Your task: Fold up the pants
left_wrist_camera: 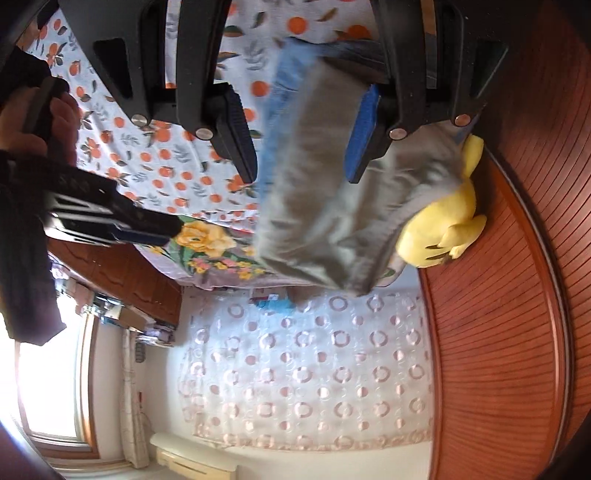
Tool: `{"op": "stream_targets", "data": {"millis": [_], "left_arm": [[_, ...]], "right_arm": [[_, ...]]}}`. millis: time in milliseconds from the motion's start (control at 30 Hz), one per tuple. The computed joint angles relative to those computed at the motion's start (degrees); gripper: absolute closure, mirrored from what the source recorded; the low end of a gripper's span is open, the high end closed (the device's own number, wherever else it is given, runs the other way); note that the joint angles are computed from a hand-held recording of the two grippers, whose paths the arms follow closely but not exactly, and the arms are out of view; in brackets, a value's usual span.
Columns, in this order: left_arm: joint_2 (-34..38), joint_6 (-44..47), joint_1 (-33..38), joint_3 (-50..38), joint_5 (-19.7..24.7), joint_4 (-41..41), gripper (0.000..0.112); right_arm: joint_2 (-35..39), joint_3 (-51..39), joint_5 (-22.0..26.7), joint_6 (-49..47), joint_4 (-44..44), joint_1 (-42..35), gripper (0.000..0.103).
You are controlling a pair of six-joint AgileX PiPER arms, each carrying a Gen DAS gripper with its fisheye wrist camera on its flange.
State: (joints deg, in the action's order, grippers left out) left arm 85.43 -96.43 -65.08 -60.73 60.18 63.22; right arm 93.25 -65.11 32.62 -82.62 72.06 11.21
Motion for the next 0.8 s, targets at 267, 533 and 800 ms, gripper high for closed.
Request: {"op": "stream_targets", "data": {"millis": [267, 533, 800], "left_arm": [[8.6, -0.8, -4.1, -8.1, -0.8, 1.7, 0.057], [17.3, 0.8, -8.2, -17.7, -0.4, 1.4, 0.022], [22.1, 2.9, -11.1, -25.0, 0.4, 0.1, 0.009]], "right_arm": [[-14.9, 15.9, 3.3, -1.8, -0.3, -12.2, 0.074], [-26.8, 25.2, 9.6, -1.3, -5.3, -25.8, 0.058], [-36.4, 30.4, 15.4, 2.1, -9.1, -35.3, 0.032]]}}
